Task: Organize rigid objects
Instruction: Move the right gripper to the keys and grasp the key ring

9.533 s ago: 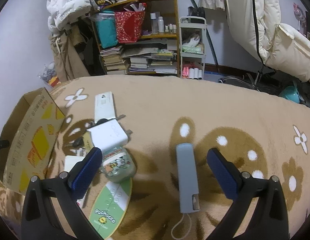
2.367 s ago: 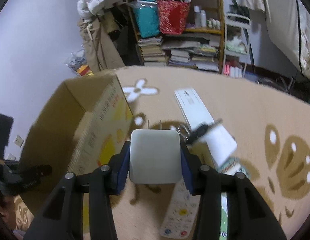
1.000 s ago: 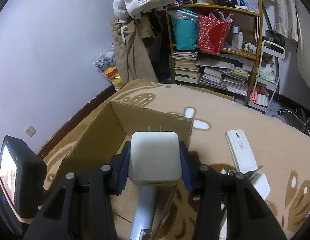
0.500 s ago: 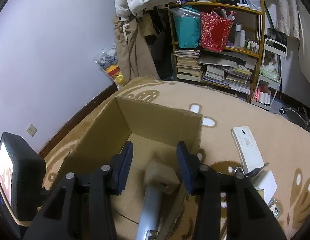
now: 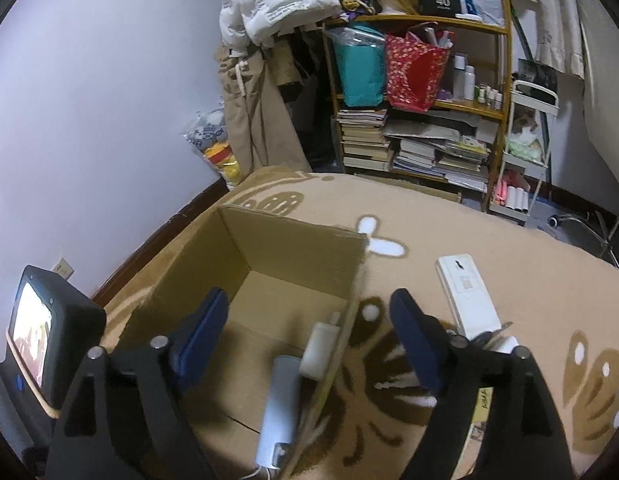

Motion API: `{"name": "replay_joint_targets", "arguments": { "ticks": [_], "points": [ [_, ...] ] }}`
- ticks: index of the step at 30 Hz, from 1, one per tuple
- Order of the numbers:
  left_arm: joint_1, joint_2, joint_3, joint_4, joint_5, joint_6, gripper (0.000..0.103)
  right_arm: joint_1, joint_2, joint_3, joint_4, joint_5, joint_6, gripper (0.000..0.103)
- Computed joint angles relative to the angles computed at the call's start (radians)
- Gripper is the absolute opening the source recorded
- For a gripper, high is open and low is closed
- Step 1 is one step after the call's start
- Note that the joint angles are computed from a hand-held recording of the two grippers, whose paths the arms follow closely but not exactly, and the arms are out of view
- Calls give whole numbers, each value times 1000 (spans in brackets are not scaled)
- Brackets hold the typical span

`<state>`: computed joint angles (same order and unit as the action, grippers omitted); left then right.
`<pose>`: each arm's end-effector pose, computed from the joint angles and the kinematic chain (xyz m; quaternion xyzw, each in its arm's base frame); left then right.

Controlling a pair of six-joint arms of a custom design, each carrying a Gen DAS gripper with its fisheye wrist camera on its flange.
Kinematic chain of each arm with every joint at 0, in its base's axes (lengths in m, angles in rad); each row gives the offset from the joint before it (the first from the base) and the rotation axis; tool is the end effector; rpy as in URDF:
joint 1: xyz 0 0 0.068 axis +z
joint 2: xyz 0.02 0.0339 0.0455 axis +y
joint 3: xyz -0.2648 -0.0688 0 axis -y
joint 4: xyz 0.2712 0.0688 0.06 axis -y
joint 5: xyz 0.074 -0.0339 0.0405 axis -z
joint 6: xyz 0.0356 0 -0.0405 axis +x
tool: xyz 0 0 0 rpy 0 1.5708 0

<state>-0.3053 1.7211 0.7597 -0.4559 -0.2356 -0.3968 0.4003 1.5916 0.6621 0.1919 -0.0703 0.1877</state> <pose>0.2702 -0.0764 0.0799 -0.0543 0.9887 0.0839 0.1118 0.2909 0.1258 0.1232 -0.1111 0.9072 0.1479 0.3777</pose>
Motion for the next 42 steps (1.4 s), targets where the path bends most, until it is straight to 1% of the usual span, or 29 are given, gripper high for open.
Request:
{"name": "replay_joint_targets", "arguments": {
  "ticks": [10, 19, 20, 22, 29, 32, 36, 42],
  "points": [
    [-1, 2, -1, 3, -2, 1, 13, -78, -30, -68, 2, -3, -3, 90],
    [-3, 2, -2, 3, -6, -3, 13, -184, -16, -105, -1, -56, -6, 90],
    [-4, 1, -2, 2, -6, -5, 13, -202, -13, -105, -4, -78, -3, 90],
    [-4, 1, -1, 1, -7, -5, 13, -237, -1, -108, -10, -108, 2, 90],
    [1, -4, -3, 1, -1, -2, 13, -282, 48, -126, -7, -126, -29, 90],
    [2, -5, -4, 0, -2, 0, 13, -297, 71, -139, 17, -120, -33, 90],
    [1, -6, -3, -1, -2, -1, 13, -318, 109, -128, 33, -111, -45, 89],
    [1, -5, -3, -2, -3, -1, 13, -366, 184, -70, 23, -145, -28, 87]
  ]
}}
